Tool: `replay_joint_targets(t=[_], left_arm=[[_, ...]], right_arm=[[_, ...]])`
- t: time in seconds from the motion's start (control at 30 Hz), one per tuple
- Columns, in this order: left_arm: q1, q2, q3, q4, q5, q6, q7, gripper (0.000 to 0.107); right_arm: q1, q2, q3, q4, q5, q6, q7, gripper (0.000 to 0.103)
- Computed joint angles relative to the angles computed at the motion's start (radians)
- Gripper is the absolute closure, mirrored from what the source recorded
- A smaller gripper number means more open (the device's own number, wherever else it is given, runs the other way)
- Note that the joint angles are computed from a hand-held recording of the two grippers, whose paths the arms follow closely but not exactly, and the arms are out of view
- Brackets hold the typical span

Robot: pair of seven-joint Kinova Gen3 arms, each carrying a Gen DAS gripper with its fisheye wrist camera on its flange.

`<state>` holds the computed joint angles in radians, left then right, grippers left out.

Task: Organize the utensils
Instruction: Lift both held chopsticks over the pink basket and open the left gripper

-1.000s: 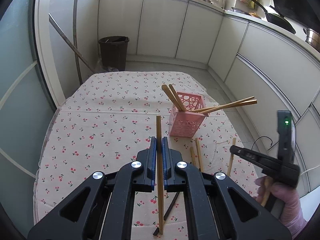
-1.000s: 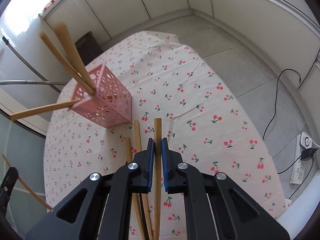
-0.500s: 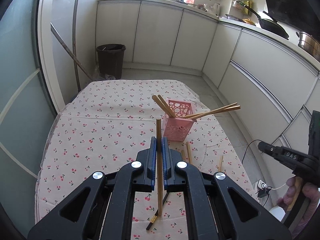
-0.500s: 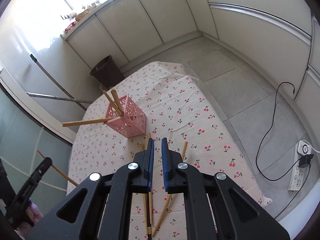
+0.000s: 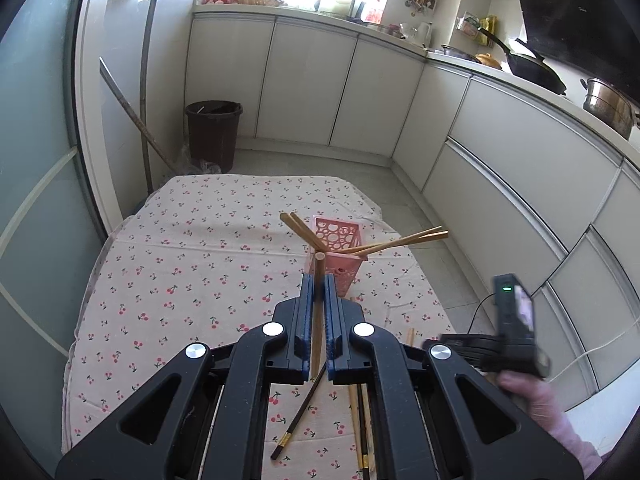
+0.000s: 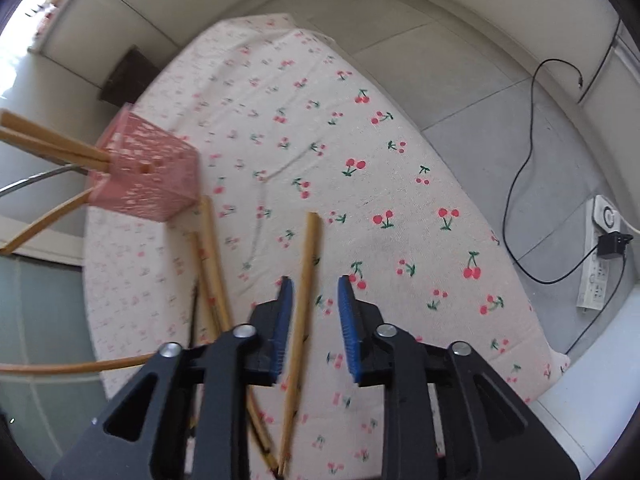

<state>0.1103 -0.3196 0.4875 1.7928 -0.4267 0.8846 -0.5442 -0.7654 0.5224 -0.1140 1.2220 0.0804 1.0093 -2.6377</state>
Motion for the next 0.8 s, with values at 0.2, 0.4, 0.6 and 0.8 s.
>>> replay_joint_targets(t=[0.2, 0.4, 0.6, 0.8], left_arm=[[0.005, -0.023, -0.023, 0.02, 0.017, -0.024, -0.024, 0.103], [-0.017, -0.047, -0.032, 0.035, 0.045, -0.037, -0.047, 0.103], [-0.044, -0.07, -0.028, 0.032, 0.079, -0.046, -0.066, 0.103], [-0.069, -0.081, -0.029, 0.01, 0.115, -0.056, -0.082, 0.103]], right_arm=[[-0.081, 0.129, 0.045, -0.167, 0.079, 0.132, -0.035, 0.058], [-0.131, 0.158, 0.06, -0.205, 0.142, 0.15, -0.008, 0.095], [-0.146, 0.018, 0.064, -0.037, 0.19, -0.023, -0.065, 0.096], [-0.172, -0.147, 0.05, 0.1, 0.311, -0.113, -0.131, 0.096]])
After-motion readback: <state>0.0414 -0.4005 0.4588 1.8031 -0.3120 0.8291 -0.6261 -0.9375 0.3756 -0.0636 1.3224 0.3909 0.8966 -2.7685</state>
